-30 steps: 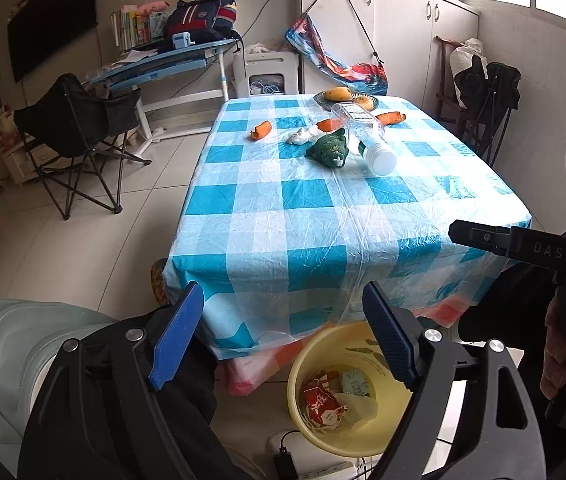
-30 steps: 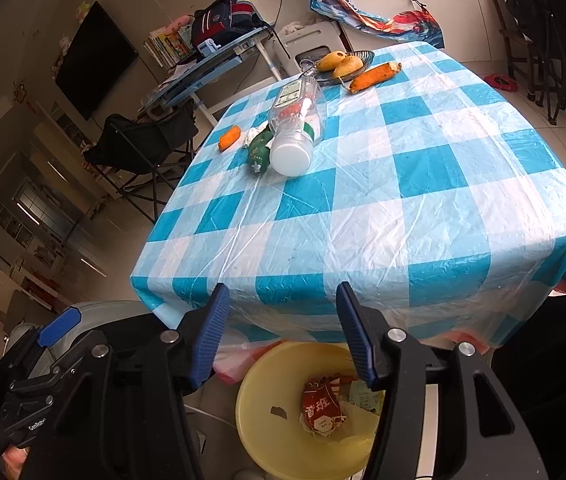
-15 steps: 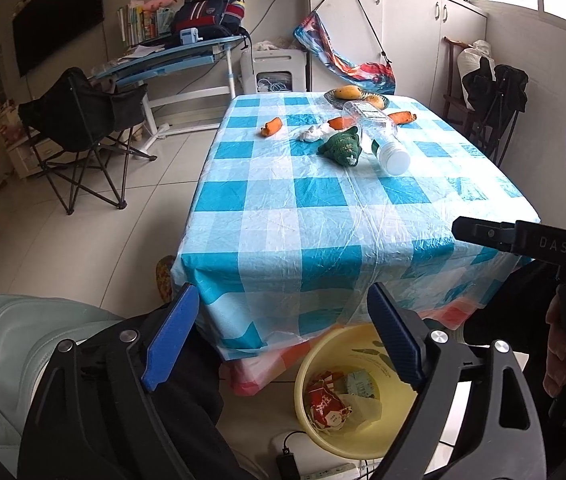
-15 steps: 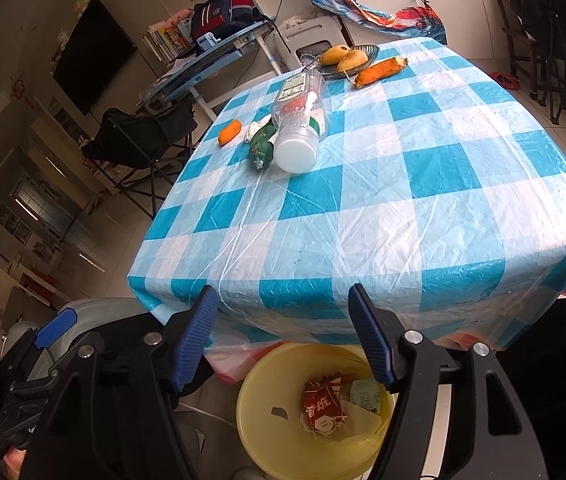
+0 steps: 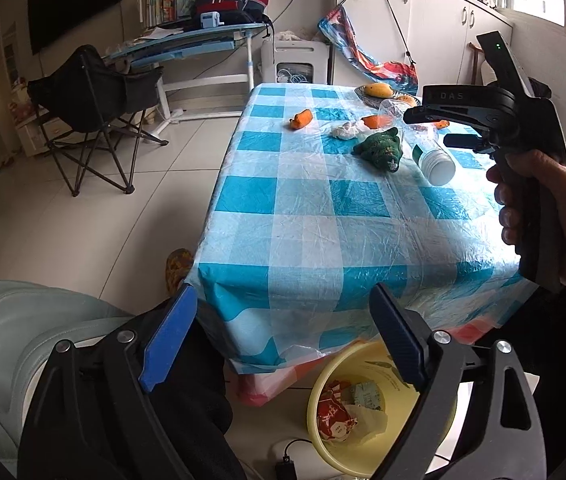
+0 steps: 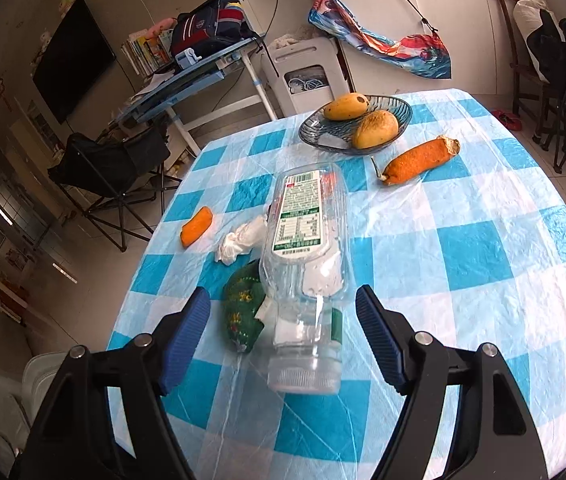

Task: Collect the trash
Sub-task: 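Reach the right gripper to the clear plastic bottle and grasp it, then grasp the green plush toy with the left gripper while the right gripper lifts the bottle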

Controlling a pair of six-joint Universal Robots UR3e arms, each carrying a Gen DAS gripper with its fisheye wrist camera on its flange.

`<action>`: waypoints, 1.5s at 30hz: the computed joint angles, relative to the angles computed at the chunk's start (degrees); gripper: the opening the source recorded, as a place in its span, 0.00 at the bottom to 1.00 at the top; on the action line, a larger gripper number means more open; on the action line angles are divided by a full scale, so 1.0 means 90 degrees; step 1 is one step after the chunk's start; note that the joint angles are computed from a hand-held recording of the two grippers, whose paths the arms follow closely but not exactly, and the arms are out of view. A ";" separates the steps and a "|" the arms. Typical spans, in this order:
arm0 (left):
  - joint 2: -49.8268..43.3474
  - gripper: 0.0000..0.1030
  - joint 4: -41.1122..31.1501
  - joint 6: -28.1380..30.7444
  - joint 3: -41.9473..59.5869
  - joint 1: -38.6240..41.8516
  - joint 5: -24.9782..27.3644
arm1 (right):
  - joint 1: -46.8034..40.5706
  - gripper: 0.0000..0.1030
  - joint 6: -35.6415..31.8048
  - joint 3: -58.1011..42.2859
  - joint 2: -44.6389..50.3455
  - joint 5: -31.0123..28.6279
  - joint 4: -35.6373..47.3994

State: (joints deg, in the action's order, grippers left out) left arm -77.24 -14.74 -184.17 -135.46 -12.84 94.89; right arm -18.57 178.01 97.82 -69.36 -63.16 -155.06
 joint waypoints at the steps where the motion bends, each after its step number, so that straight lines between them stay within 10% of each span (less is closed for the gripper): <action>1: -0.0100 0.82 0.0018 0.0016 0.0068 0.0045 -0.0036 | 0.0111 0.71 0.0058 -0.0373 0.0299 -0.0180 0.0079; 6: -0.0770 0.82 0.0083 0.0076 0.0744 0.0088 -0.0183 | 0.0153 0.58 -0.0123 -0.1455 0.1090 -0.0520 0.0797; 16: -0.3518 0.82 -0.0467 -0.0017 0.3961 -0.0586 -0.0482 | -0.1305 0.55 -0.1163 -0.0036 -0.0145 0.0366 0.1498; 27: -0.6924 0.82 -0.3334 -0.0635 0.9330 -0.1022 -0.0092 | -0.1381 0.57 -0.1565 0.0092 -0.0210 0.0444 0.1579; 29: -0.7241 0.64 -0.3510 -0.0686 0.9750 -0.1024 -0.0180 | -0.1460 0.57 -0.1561 0.0132 -0.0201 0.0592 0.1565; 31: -0.7236 0.30 -0.3268 -0.0620 0.9614 -0.1057 -0.0148 | -0.1620 0.57 -0.1563 0.0123 -0.0202 0.0937 0.1813; 45: -0.3433 0.28 -0.0202 -0.0658 0.4087 -0.0704 -0.0578 | -0.2274 0.56 -0.2606 0.1413 -0.1699 0.3111 0.3561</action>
